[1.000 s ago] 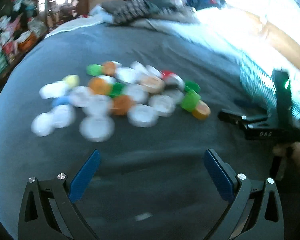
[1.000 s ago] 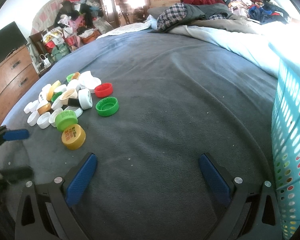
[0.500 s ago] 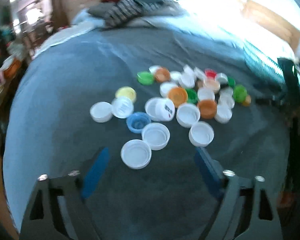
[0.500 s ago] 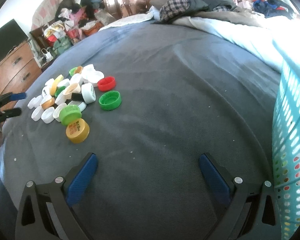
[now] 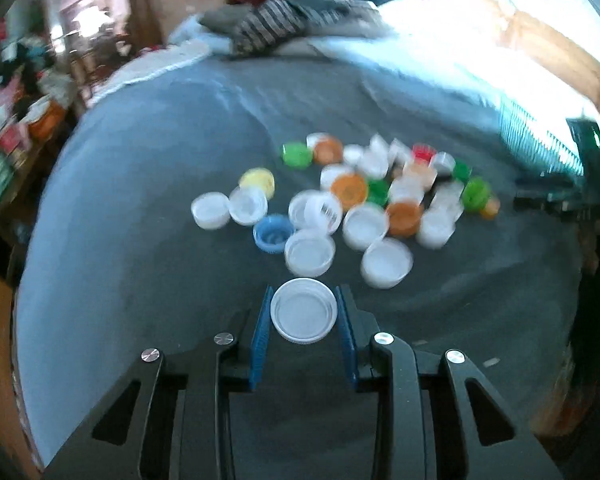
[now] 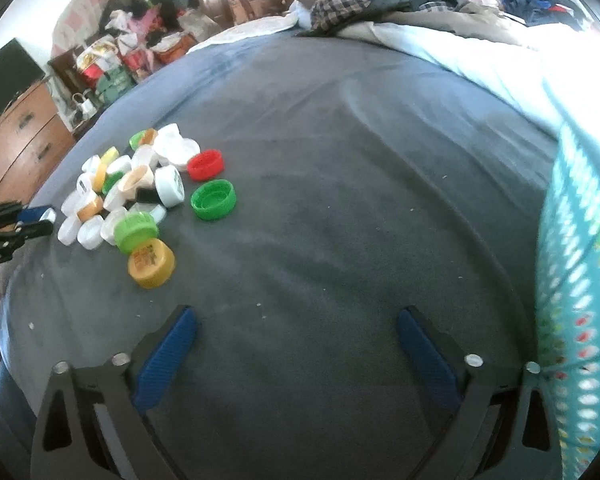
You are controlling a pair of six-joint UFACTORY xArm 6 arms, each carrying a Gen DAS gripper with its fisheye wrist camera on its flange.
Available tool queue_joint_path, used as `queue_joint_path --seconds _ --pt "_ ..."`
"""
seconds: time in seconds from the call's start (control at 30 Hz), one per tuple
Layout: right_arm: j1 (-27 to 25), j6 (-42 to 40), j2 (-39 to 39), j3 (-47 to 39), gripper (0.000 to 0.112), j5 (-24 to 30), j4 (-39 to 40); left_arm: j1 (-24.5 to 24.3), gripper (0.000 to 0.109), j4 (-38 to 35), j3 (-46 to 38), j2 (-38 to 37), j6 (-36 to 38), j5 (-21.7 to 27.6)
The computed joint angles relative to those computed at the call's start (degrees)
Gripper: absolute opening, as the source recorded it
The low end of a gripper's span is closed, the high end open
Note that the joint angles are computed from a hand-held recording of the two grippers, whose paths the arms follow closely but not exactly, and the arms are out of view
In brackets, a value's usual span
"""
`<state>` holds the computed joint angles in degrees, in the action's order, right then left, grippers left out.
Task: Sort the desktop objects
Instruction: 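Grasp a white cap with the left gripper while the right gripper grasps a yellow printed cap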
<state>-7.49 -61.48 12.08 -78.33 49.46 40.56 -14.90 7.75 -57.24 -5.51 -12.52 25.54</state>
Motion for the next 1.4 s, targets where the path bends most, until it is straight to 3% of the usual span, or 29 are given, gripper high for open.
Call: queue_joint_path --seconds 0.13,0.23,0.4,0.57,0.6,0.63,0.93,1.03,1.23,1.4 --pt "-0.1 -9.8 -5.1 2.9 0.087 6.0 6.7 -2.9 0.027 10.1 0.5 -3.6 -15.3 0.6" --pt "2.4 -12.8 -6.7 5.0 0.084 5.2 6.1 -3.8 0.027 12.5 -0.7 -2.7 -20.7 0.8" --pt "5.1 -10.3 -3.0 2.5 0.059 4.7 3.3 -4.0 0.027 10.3 -1.3 -1.0 -24.8 1.0" --pt "6.7 -9.6 -2.0 3.1 0.049 1.2 1.0 -5.8 0.027 13.7 -1.1 -1.1 -30.8 2.5" --pt "6.4 -9.4 -1.9 2.6 0.037 1.8 0.8 -6.1 0.027 14.5 -1.2 -1.1 -31.9 2.9" --pt "6.1 -8.6 -2.2 2.5 0.032 2.7 0.7 -6.4 0.027 14.7 -1.6 -0.9 -32.8 3.3" --pt "1.9 -7.2 -14.1 8.4 0.032 7.0 6.2 -12.5 0.027 26.1 -7.6 1.8 -50.2 13.5" --pt "0.7 -6.9 -18.1 10.3 0.032 8.7 8.0 -14.3 0.027 28.8 -9.0 2.3 -53.7 13.8" --pt "-0.9 -7.9 -23.0 12.0 0.032 11.0 9.3 -16.7 0.027 31.7 -13.1 3.7 -55.6 14.8" --pt "-2.6 -8.0 -24.7 11.7 0.033 11.7 10.2 -18.9 0.027 32.3 -19.4 7.3 -54.9 20.5"
